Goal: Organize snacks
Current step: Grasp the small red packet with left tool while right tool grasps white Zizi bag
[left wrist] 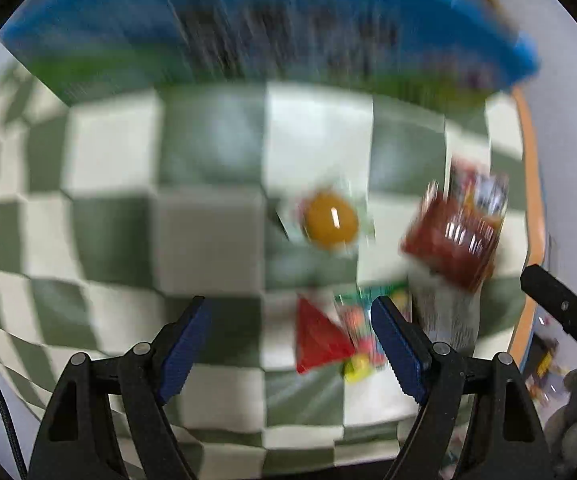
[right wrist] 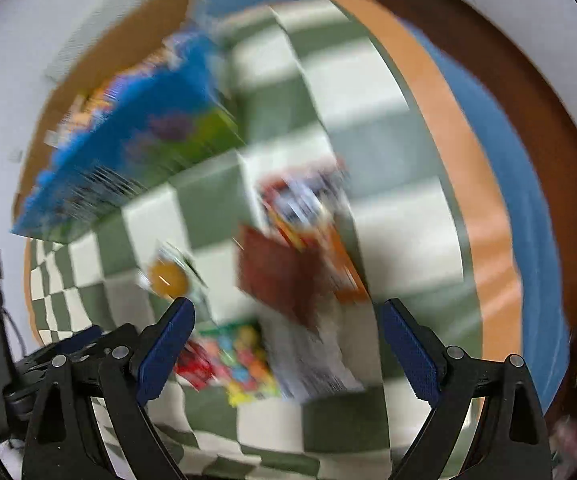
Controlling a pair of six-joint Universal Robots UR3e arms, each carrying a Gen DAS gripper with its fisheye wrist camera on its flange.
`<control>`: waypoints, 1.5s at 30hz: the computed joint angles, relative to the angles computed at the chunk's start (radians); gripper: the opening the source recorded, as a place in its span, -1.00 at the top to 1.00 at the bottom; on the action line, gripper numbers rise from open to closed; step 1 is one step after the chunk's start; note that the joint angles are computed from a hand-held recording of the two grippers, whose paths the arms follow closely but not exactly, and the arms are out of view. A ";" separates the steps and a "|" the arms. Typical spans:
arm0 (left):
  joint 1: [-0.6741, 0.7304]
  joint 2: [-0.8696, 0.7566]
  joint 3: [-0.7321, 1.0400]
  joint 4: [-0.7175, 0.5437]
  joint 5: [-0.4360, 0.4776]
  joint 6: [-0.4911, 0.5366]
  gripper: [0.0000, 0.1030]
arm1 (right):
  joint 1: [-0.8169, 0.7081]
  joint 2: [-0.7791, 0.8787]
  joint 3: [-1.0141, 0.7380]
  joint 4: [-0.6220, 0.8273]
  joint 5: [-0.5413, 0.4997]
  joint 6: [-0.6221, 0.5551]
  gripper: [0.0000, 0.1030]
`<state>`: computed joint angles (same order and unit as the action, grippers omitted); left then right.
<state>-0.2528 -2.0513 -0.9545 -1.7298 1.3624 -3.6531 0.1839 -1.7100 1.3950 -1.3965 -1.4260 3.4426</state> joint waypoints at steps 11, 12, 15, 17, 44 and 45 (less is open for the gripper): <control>-0.056 -0.046 -0.116 0.095 -0.080 0.016 0.37 | 0.128 -0.053 0.224 -0.089 -0.078 -0.024 -0.48; -0.059 -0.029 -0.129 0.096 -0.069 0.016 0.38 | 0.139 -0.040 0.230 -0.102 -0.080 -0.021 -0.48; -0.054 0.027 -0.200 0.119 -0.055 0.011 0.37 | 0.176 0.003 0.244 -0.131 -0.106 -0.015 -0.46; -0.025 0.081 -0.303 0.170 -0.087 -0.001 0.23 | 0.191 0.022 0.262 -0.154 -0.113 -0.024 -0.35; -0.109 0.071 -0.160 0.140 -0.071 -0.121 0.36 | 0.116 -0.237 0.449 -0.118 -0.035 -0.059 0.01; -0.110 0.063 -0.126 0.125 -0.073 -0.123 0.36 | 0.094 -0.258 0.444 -0.096 -0.003 -0.066 0.01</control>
<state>-0.3630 -1.9882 -1.0802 -1.6051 1.2898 -3.7760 0.2782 -1.9679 1.8388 -1.4926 -1.4291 3.3770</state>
